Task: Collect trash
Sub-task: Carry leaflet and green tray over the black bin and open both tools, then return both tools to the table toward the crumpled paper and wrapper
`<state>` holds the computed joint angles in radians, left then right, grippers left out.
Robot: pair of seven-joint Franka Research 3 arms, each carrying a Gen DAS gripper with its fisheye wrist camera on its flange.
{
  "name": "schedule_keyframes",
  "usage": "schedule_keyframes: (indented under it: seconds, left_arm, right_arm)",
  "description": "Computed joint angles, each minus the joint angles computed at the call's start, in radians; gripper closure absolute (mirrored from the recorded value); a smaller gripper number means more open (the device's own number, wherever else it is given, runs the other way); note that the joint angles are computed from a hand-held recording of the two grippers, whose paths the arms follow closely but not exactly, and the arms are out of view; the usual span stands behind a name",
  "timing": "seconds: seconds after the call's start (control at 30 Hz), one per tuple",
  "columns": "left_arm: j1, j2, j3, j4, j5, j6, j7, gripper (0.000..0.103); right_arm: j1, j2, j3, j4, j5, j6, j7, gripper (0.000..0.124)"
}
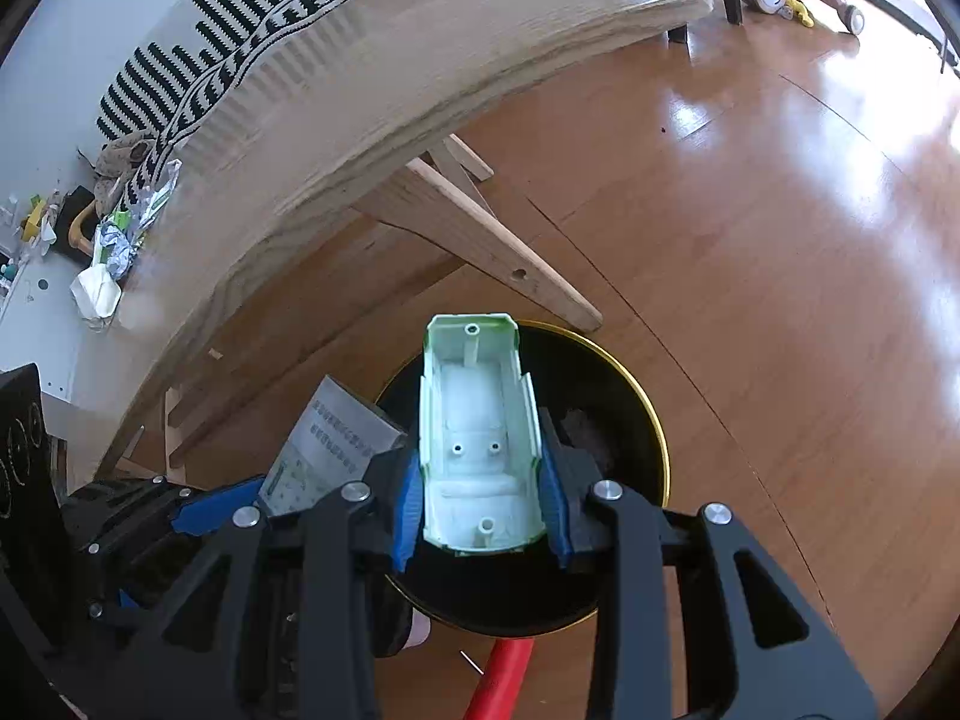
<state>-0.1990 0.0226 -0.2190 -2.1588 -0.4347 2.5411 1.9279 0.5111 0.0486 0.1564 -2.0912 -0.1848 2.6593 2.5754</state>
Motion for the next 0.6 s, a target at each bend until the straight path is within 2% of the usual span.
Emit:
schedule_keyframes:
  seconds: [0.07,0.17,0.2,0.23,0.3,0.37,0.43,0.5,0.57,0.6]
  left_arm:
    - [0.004,-0.014,0.004,-0.017,-0.013,0.0,0.019,0.047]
    - [-0.002,-0.017,0.004,-0.021,0.055,-0.011,-0.014,0.044]
    - [-0.006,-0.015,0.001,-0.021,0.079,-0.011,-0.031,0.03]
    - [-0.009,-0.017,0.0,-0.027,0.092,-0.003,-0.034,0.01]
    - [-0.012,-0.029,0.0,-0.041,0.06,0.02,-0.002,0.006]
    - [-0.012,-0.038,0.007,-0.048,0.028,0.027,0.012,0.006]
    - [-0.006,-0.052,0.02,-0.05,-0.02,0.02,0.021,0.006]
    - [0.003,-0.087,0.039,-0.055,-0.09,0.015,0.059,0.006]
    - [0.013,-0.152,0.064,-0.086,-0.111,0.103,0.088,0.007]
    - [0.015,-0.175,0.075,-0.101,-0.102,0.146,0.081,0.006]
  right_arm:
    - [-0.001,0.002,-0.001,0.007,0.007,-0.003,-0.006,0.09]
    - [-0.007,0.002,0.003,0.006,0.077,0.006,-0.059,0.09]
    - [-0.012,0.0,0.002,0.002,0.114,0.013,-0.087,0.087]
    - [-0.013,0.002,0.002,0.003,0.133,0.015,-0.093,0.079]
    - [-0.015,-0.006,-0.003,-0.007,0.139,0.034,-0.066,0.04]
    - [-0.017,-0.013,-0.006,-0.006,0.113,0.037,-0.039,0.036]
    - [-0.019,-0.022,-0.009,-0.004,0.052,0.03,0.012,0.03]
    - [-0.019,-0.034,-0.01,0.0,-0.081,0.019,0.114,0.028]
    - [-0.017,-0.039,-0.003,0.03,-0.291,-0.052,0.238,0.028]
    - [-0.017,-0.035,0.002,0.046,-0.347,-0.08,0.257,0.028]
